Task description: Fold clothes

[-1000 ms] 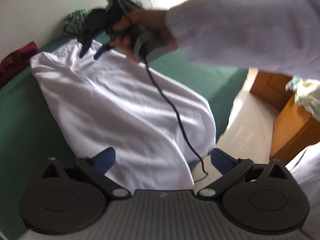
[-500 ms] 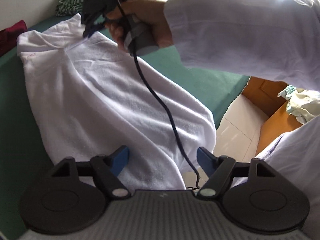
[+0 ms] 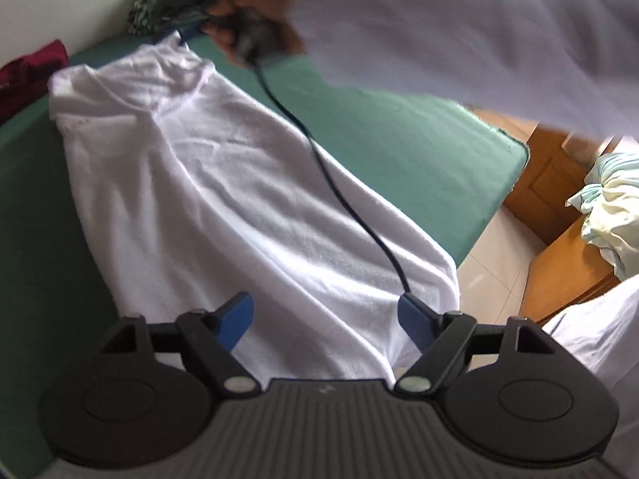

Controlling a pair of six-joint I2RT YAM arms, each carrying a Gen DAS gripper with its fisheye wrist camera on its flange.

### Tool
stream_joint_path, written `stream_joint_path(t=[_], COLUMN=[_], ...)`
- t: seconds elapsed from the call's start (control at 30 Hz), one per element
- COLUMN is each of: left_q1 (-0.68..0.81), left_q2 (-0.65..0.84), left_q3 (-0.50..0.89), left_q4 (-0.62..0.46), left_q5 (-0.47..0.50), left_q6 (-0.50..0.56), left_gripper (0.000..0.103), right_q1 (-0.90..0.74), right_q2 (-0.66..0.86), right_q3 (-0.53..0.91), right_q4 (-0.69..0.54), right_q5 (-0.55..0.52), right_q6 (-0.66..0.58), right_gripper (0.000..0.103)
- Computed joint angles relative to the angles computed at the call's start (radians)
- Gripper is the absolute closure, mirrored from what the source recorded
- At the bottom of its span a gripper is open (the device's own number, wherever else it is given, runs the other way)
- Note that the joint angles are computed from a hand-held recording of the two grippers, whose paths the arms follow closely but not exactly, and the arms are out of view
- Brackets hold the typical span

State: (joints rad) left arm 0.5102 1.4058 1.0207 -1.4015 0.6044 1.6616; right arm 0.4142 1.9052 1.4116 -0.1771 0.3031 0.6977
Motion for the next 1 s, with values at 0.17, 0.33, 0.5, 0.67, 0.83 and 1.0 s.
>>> stream_joint_path(t=[0.17, 0.33, 0.5, 0.67, 0.83, 1.0], left_q1=[-0.009, -0.021, -0.042, -0.057, -0.051, -0.059], left_q2=[-0.042, -0.033, -0.044, -0.053, -0.040, -0.032], left_q3=[-0.057, -0.047, -0.047, -0.043, -0.042, -0.038], left_q4=[0.032, 0.017, 0.021, 0.025, 0.033, 0.032], left_q5=[-0.029, -0.029, -0.037, -0.046, -0.034, -0.039], left_q6=[-0.058, -0.117, -0.149, -0.170, -0.182, -0.170], left_gripper=[0.021, 0.020, 0.017, 0.017, 0.017, 0.015], right_q1=[-0.039, -0.055, -0.078, -0.055, -0.018, -0.036], right_q2=[0.165, 0.098, 0.141, 0.134, -0.039, -0.150], right_q3=[0.197, 0.098, 0.151, 0.168, -0.001, -0.163], right_q4=[-0.089, 0.021, -0.053, -0.114, -0.069, -0.074], right_q5=[-0.020, 0.014, 0.010, 0.075, 0.025, -0.292], right_q6=[-0.112, -0.101, -0.108, -0.136, -0.107, -0.028], right_gripper=[0.094, 0.102, 0.103, 0.100, 0.068, 0.081])
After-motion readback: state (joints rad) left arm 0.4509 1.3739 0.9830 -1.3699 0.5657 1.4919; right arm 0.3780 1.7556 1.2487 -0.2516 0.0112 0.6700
